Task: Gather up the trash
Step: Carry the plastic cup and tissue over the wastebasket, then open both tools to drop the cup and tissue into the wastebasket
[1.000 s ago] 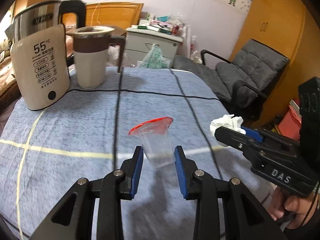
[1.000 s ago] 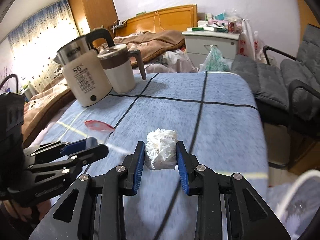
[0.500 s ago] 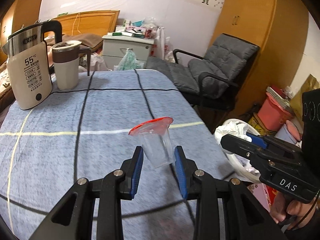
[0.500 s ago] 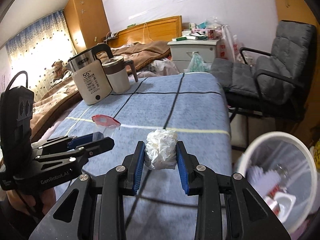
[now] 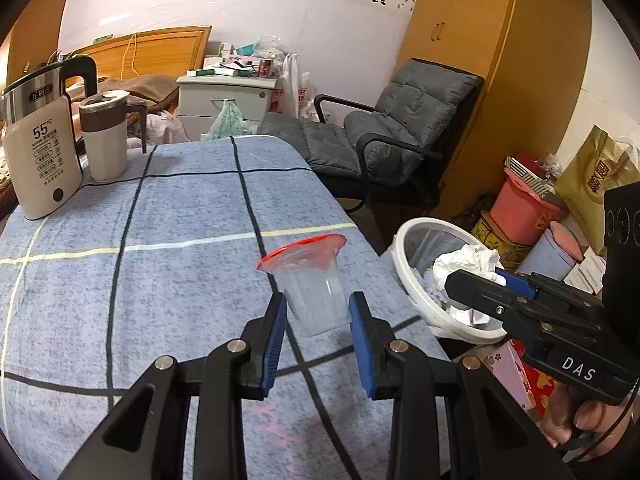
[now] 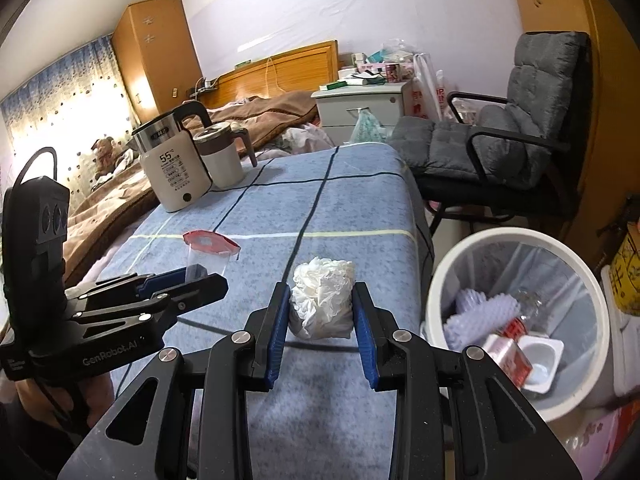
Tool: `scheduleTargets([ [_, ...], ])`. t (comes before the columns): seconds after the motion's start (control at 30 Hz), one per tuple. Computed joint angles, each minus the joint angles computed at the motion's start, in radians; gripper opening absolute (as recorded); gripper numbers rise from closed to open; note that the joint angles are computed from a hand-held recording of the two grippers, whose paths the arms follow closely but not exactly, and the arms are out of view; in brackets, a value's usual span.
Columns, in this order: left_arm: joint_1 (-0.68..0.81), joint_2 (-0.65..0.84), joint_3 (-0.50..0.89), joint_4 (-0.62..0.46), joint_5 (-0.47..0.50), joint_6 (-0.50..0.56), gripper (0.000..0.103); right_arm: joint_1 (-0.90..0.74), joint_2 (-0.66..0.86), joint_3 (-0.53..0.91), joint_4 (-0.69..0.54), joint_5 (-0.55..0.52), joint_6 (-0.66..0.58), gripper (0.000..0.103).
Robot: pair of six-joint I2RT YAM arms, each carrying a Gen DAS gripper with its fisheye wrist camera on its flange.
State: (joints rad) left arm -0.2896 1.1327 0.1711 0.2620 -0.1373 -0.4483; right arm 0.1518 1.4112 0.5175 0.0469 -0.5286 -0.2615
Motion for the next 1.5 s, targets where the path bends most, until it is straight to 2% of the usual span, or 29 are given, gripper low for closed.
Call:
scheduleTargets([
  [0.37,-0.112,0.085,0.035,0.041,-0.048,-0.043,0.033,-0.09,-0.005,-0.012,-0.019,-0.033,-0.032,0.032],
  [0.83,-0.199,0.409,0.221,0.171,-0.016,-0.009,0.033,-0.282,0.103,0.051,-0.02,-0.057,-0.095,0.032],
  [1.23,-0.233,0.615,0.423,0.171,0.051,0.036,0.033,-0.426,0.246,0.153,-0.008,-0.057,-0.111,0.033],
  [1.5,-0.233,0.744,0.556,0.136,0.087,0.061,0.034,-0.448,0.354,0.224,0.005,-0.037,-0.102,0.033],
])
